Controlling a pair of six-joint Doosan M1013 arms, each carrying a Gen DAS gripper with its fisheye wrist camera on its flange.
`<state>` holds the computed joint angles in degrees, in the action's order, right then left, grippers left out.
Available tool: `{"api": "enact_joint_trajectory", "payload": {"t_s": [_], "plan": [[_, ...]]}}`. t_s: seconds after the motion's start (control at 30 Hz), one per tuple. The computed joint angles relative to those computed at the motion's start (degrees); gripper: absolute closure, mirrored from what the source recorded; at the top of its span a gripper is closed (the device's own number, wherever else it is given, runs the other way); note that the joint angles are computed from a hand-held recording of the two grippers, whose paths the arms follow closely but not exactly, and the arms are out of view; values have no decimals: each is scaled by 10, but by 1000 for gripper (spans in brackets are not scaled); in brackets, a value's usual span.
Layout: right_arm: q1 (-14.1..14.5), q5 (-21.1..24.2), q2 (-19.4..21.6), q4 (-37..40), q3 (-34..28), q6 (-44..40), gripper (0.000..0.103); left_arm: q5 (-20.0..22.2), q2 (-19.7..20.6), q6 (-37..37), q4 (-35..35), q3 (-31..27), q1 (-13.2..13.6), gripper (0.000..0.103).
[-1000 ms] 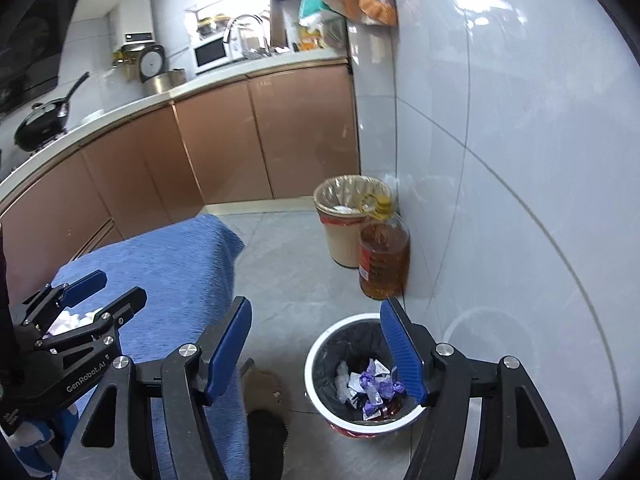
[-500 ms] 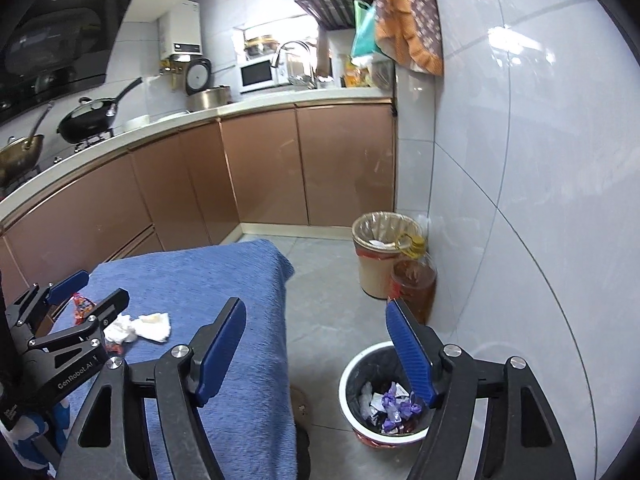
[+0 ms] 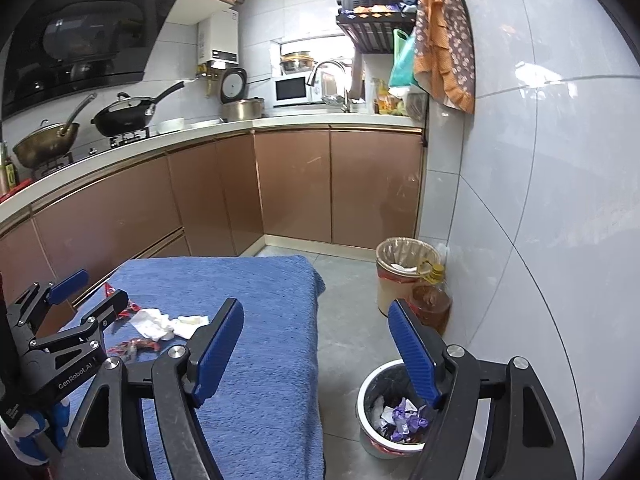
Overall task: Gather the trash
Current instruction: 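Return both tools to the towel above the tissues and red wrapper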
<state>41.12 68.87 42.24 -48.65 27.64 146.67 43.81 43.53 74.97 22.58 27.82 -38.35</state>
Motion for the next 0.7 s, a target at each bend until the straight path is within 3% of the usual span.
{"api": "enact_joint_trajectory", "payload": {"t_s": [0.47, 0.7], "plan": [[16, 18, 46, 10, -93, -66, 28, -56, -59, -59, 37, 105, 13, 34], [20, 45, 91, 26, -184, -121, 28, -64, -65, -63, 27, 122, 23, 34]]}}
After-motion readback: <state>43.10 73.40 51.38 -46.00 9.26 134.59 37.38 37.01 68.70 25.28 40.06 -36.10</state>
